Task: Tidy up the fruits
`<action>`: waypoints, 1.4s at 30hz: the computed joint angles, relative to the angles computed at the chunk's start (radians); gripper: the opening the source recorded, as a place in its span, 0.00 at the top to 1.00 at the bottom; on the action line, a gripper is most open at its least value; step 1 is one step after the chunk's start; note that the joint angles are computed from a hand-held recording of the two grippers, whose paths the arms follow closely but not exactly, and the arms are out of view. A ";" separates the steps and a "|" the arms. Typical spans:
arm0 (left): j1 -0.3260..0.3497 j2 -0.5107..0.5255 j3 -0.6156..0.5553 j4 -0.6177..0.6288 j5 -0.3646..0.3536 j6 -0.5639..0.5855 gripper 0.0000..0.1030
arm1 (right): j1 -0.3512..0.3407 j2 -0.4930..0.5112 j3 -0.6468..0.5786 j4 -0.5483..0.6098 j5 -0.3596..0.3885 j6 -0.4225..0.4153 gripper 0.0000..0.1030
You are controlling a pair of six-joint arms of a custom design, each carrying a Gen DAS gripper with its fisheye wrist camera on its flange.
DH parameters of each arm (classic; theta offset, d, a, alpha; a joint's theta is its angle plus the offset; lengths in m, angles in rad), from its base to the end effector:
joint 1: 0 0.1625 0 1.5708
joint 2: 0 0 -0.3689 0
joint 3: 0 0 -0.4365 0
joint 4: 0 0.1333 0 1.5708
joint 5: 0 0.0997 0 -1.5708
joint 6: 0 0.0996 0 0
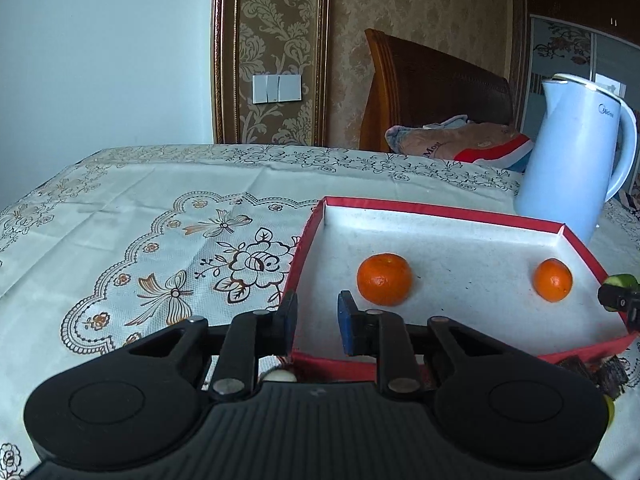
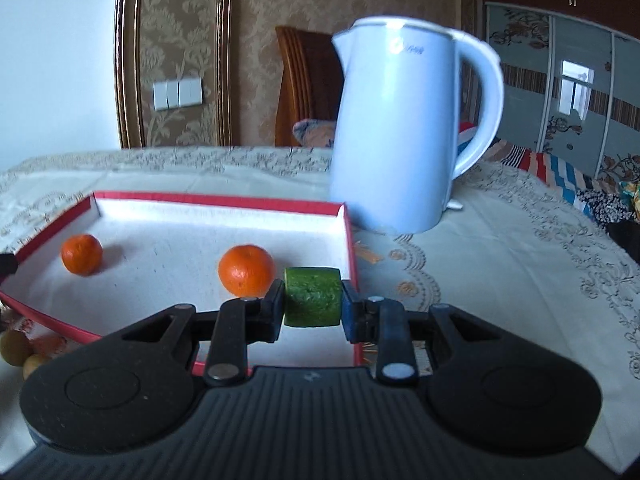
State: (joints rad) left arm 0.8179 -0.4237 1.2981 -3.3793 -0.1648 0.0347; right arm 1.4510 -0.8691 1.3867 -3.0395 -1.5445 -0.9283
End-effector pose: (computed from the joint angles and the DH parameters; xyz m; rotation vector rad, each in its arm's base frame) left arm -0.3019 -0.6609 0.0498 -0.0186 1.8569 -1.3147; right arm 0.0445 -0.7672 0.2516 0.9829 -2.2552 1.1130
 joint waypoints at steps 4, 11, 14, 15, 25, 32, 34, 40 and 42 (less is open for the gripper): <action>0.015 -0.009 -0.006 0.068 -0.017 -0.051 0.79 | 0.008 0.029 -0.043 0.049 -0.034 0.010 0.74; -0.009 -0.037 0.052 -0.083 0.003 0.039 0.79 | 0.008 0.047 -0.068 0.077 -0.056 0.026 0.74; -0.031 -0.135 0.205 -0.051 -0.043 -0.022 0.79 | 0.006 0.046 -0.070 0.082 -0.053 0.030 0.74; -0.038 -0.161 0.247 -0.008 -0.035 -0.084 0.78 | 0.006 0.044 -0.068 0.084 -0.050 0.033 0.74; -0.047 -0.161 0.306 -0.141 -0.076 -0.009 0.28 | 0.012 0.054 -0.078 0.103 -0.067 0.025 0.74; -0.049 -0.131 0.286 -0.112 -0.067 0.065 0.22 | 0.015 0.059 -0.084 0.113 -0.073 0.019 0.74; -0.050 -0.154 0.312 -0.034 -0.091 0.000 0.22 | 0.015 0.060 -0.086 0.114 -0.073 0.020 0.74; -0.049 -0.152 0.314 0.038 -0.105 0.010 0.23 | 0.014 0.059 -0.085 0.116 -0.071 0.022 0.74; -0.045 -0.170 0.331 0.104 -0.118 -0.030 0.33 | 0.014 0.059 -0.085 0.116 -0.071 0.021 0.74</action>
State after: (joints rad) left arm 0.7725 -0.5939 1.6288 -3.2752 -0.2827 0.0051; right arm 1.4648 -0.8102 1.3020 -2.9230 -1.6158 -0.9077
